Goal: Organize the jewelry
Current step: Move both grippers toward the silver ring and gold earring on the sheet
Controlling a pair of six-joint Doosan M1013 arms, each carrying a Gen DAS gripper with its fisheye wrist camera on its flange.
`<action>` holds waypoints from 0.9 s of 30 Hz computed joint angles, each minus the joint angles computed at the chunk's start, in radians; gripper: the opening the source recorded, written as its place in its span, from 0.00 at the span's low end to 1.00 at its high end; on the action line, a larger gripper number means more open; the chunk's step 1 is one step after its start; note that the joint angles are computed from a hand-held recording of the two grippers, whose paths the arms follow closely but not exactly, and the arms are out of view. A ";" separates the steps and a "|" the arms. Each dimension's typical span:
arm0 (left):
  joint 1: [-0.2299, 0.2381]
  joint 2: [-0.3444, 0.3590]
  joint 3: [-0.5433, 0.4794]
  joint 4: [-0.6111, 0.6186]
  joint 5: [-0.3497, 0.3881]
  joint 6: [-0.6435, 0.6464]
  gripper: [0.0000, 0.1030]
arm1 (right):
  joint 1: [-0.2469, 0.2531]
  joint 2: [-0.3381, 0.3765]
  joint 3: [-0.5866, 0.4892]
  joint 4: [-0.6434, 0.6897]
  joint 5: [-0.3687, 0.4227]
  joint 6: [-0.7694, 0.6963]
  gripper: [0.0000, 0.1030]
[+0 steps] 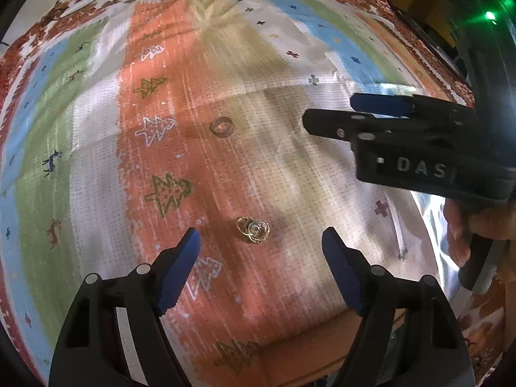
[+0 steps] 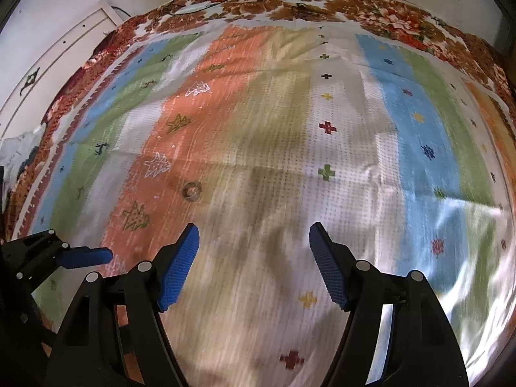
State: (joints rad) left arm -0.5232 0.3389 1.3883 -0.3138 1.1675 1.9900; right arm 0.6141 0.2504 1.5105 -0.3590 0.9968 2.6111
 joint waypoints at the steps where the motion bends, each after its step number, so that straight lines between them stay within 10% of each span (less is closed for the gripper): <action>1: 0.001 0.003 -0.001 0.000 0.001 0.003 0.72 | -0.003 0.004 -0.003 0.004 -0.001 -0.006 0.68; 27: -0.009 0.015 -0.004 -0.023 -0.019 0.049 0.64 | -0.033 0.110 -0.106 0.067 0.015 -0.174 0.68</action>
